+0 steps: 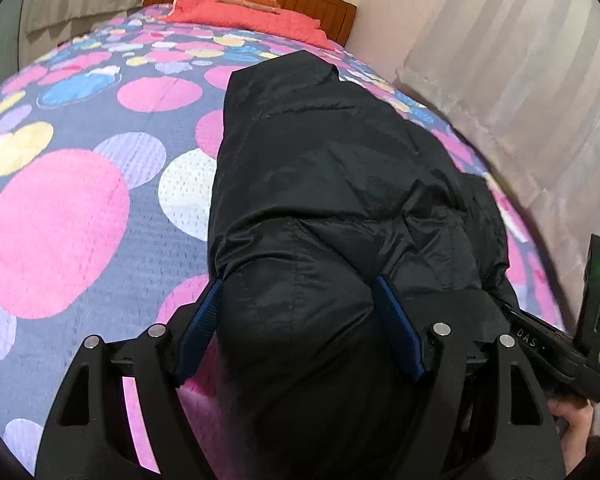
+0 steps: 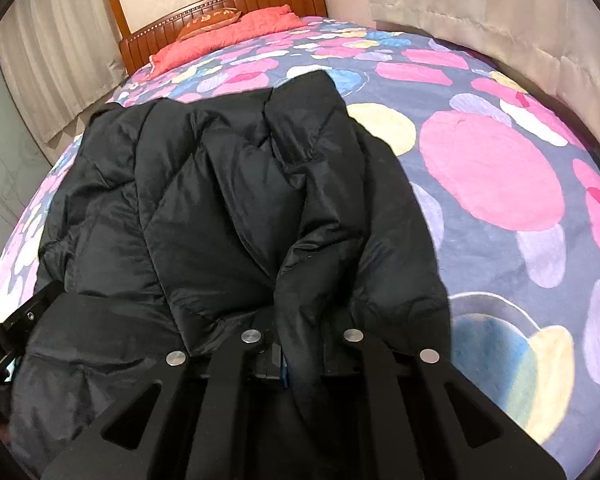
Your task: Fold large clothes
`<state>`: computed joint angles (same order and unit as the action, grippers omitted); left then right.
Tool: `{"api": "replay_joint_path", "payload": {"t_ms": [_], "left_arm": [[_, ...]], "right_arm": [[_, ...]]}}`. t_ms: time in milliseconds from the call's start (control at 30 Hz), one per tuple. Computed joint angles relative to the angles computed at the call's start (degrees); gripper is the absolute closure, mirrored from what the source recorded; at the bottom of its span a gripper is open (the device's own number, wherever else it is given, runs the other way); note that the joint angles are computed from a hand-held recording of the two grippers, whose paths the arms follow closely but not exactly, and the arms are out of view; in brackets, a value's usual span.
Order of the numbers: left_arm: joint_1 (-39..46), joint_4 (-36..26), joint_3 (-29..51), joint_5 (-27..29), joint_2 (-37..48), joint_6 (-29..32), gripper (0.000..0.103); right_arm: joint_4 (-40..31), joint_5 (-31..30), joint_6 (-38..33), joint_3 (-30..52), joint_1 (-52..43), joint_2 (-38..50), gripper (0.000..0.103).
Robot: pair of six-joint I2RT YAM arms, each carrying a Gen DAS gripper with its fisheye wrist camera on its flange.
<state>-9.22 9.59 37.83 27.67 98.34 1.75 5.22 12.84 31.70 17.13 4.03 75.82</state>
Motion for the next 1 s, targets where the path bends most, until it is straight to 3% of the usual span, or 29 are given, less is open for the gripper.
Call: {"api": "replay_joint_path", "payload": {"t_ms": [100, 200, 333, 467, 633, 700, 767, 833, 933, 1000], "left_arm": [[2.66, -6.61, 2.14, 0.99, -2.59, 1.51, 0.028], [4.63, -8.33, 3.80, 2.60, -4.78, 0.94, 0.028], [3.05, -11.85, 10.52, 2.03, -2.40, -0.83, 0.027], [1.33, -12.93, 12.76, 0.85, 0.07, -0.85, 0.027], [3.19, -11.32, 10.27, 2.15, 0.75, -1.63, 0.027], [3.86, -11.62, 9.84, 2.73, 0.79, -0.68, 0.027], [4.21, -11.14, 8.96, 2.19, -0.03, -0.08, 0.027], [4.36, -10.99, 8.58, 1.28, -0.81, 0.24, 0.027], [5.53, -10.96, 7.74, 1.52, -1.90, 0.25, 0.027], [6.35, -10.72, 7.13, 1.47, -2.86, 0.37, 0.027]], "right_arm": [[-12.39, 3.03, 1.46, 2.67, 1.92, -8.17, 0.088], [-20.13, 6.85, 3.00, 6.42, 5.00, -13.05, 0.088], [-27.67, 10.58, 2.07, 16.13, 8.08, -9.70, 0.088], [-30.69, 12.29, 0.33, 17.90, 8.69, -10.13, 0.088], [-24.87, 3.26, -2.04, 8.52, 0.13, -9.06, 0.087], [-20.83, -0.23, -1.89, 4.34, -2.73, -9.51, 0.081], [-22.26, 1.12, 0.00, 2.78, -1.65, -12.77, 0.064], [-25.53, 2.66, 0.79, 2.77, -1.04, -16.37, 0.054], [-32.26, 3.96, 2.20, 4.12, -0.63, -22.70, 0.052], [-38.81, 11.42, 5.89, 7.78, 5.33, -25.45, 0.052]]}}
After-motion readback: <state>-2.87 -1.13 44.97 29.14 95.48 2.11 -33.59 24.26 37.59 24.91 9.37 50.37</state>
